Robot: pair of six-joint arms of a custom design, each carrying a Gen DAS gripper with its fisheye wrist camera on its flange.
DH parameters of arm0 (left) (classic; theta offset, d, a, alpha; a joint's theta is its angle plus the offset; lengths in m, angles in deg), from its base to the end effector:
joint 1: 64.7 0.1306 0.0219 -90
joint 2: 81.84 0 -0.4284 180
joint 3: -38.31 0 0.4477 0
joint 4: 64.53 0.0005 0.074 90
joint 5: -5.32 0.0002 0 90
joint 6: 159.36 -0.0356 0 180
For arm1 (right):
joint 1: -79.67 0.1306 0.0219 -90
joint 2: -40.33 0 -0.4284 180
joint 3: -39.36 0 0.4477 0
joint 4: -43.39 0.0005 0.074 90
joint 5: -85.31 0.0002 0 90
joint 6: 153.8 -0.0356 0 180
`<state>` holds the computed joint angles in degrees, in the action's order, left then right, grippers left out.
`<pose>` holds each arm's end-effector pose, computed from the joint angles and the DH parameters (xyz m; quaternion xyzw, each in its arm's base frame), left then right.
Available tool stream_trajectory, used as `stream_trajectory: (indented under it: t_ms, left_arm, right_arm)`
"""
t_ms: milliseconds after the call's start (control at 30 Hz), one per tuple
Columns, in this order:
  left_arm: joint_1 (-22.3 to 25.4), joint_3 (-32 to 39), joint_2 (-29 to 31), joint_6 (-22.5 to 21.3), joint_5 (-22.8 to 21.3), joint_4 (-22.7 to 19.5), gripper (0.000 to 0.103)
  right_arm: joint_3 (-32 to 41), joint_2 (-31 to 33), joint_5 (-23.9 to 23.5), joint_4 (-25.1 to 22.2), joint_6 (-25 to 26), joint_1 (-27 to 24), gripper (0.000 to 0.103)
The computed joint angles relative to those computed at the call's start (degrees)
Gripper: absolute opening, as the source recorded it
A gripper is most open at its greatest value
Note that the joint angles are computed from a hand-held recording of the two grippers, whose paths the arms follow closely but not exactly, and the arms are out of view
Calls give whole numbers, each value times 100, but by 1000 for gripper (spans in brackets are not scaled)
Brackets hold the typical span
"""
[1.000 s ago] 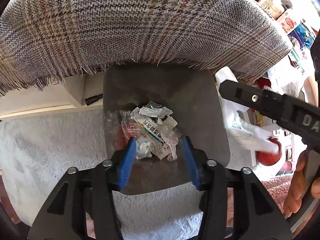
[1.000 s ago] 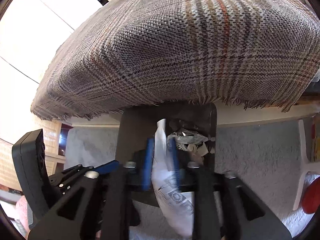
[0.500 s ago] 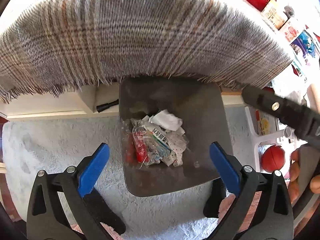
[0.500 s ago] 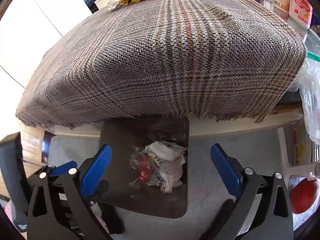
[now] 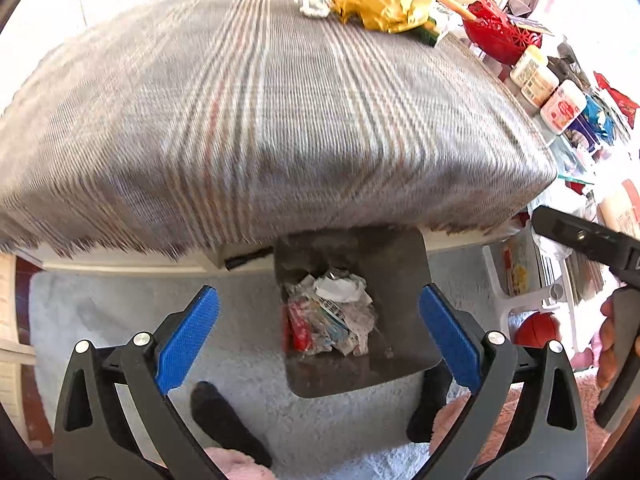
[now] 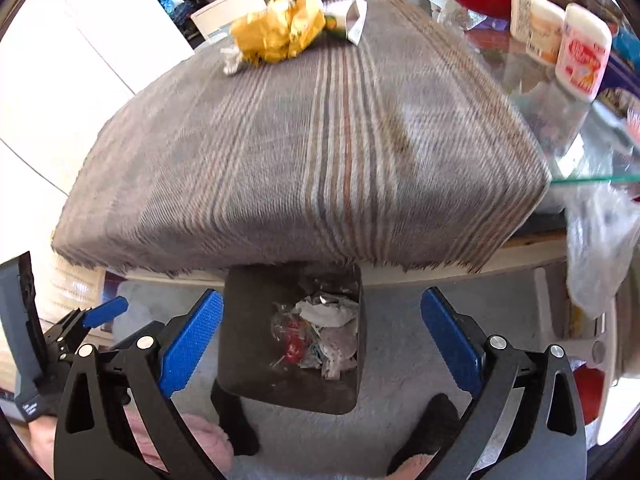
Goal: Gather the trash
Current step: 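Reach both open tools back over the table, then grasp white crumpled tissue with the left tool while the right tool grasps the printed paper bag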
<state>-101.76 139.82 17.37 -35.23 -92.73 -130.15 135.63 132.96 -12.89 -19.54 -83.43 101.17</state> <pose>0.4709 -0.3500 0.4737 0.0086 0.9707 -0.0784 0.2269 0.5044 0.2036 0.4930 -0.0346 0.9614 0.1573 0.2231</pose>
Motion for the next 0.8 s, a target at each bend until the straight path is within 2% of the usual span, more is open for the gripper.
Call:
stream_trajectory:
  t_ms: [200,367,500,633,800]
  left_arm:
    - [223,740,234,-259,17,-385,95]
    - [456,1520,633,-509,-113,-691,95]
    - [633,2247,1058,-777,-226,-967,95]
    - [835,3059,1572,-916,-150,-1185,95]
    - [969,4136,2268,-1094,-385,-1478,95]
  right_arm:
    - [740,263,-19,-385,234,-116,99]
    - [1502,724,-104,-626,325,-211,100]
    - [2160,1150,-104,-753,380,-296,99]
    - [2876,1644,41,-917,451,-417,99]
    - [3613,2215,247,-1113,753,-510,99]
